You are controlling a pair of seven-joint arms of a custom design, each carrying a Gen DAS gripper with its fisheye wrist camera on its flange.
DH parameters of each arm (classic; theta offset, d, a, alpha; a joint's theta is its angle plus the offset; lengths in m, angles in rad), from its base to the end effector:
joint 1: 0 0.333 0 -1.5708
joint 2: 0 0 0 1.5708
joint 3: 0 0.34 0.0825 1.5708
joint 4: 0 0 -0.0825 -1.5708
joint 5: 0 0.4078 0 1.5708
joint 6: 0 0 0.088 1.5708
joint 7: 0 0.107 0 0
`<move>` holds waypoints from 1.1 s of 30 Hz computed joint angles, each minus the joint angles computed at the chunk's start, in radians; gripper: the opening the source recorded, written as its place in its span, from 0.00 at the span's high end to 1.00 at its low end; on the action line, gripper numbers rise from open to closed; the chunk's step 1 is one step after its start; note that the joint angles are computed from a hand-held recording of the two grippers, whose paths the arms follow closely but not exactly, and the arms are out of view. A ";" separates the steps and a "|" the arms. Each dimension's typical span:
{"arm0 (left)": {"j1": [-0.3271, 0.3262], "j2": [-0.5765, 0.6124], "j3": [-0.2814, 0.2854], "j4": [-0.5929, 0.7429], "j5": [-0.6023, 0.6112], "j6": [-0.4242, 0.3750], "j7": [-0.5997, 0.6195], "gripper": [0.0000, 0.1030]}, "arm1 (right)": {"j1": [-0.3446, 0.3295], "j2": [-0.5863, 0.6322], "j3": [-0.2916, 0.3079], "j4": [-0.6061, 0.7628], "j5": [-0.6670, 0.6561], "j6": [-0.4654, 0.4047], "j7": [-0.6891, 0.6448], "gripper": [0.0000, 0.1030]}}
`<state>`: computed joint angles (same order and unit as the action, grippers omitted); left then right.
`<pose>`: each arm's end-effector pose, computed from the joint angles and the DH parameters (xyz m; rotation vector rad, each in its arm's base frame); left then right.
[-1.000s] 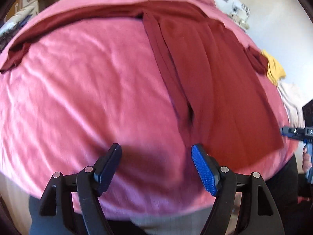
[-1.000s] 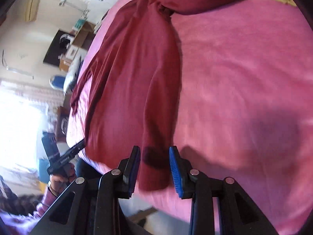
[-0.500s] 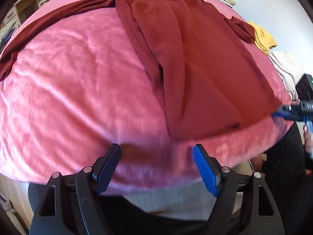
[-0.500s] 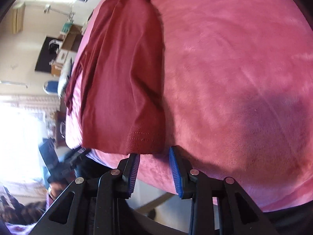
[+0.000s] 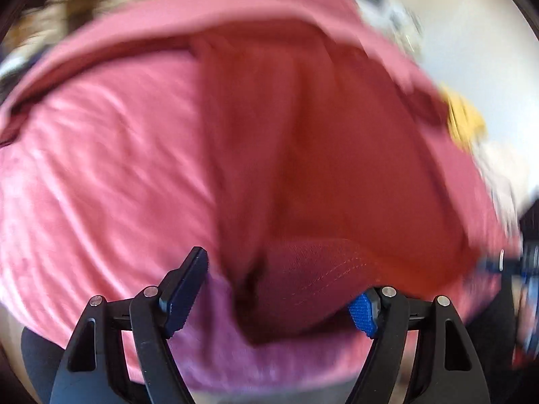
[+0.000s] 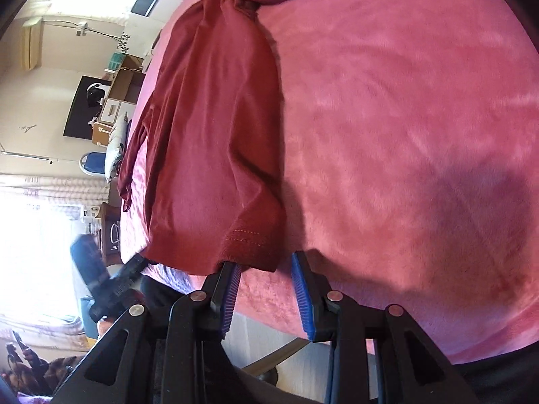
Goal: Fold clothes
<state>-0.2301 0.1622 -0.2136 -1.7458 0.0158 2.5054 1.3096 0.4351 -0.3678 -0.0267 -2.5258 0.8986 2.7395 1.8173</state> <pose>0.6188 -0.2835 0.5615 -1.7939 2.1475 -0.7991 0.4383 0.1558 0.4690 -1.1373 2.1019 0.3604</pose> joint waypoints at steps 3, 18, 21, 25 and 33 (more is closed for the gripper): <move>-0.047 -0.027 0.065 -0.016 0.305 -0.012 -0.293 0.25 | 0.004 -0.014 -0.001 -0.015 0.012 0.013 0.001 0.69; -0.030 -0.023 -0.022 -0.038 0.030 -0.044 -0.089 0.25 | -0.047 0.030 0.070 0.066 -0.481 -0.059 0.135 0.69; -0.049 0.044 -0.011 0.028 0.063 -0.080 -0.146 0.25 | -0.082 0.097 0.104 0.117 -0.570 -0.066 0.182 0.69; -0.117 0.058 0.038 0.057 0.318 -0.127 -0.313 0.25 | -0.174 0.126 0.182 0.136 -0.820 -0.056 0.436 0.90; -0.085 -0.026 0.049 -0.006 0.482 -0.177 -0.534 0.23 | -0.272 -0.107 0.234 0.055 -1.163 -0.203 0.682 0.92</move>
<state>-0.3155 0.1363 -0.1643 -1.7514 0.4981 2.3281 0.7754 0.1626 -0.4753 0.2070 -2.4708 -0.2644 2.5369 2.4989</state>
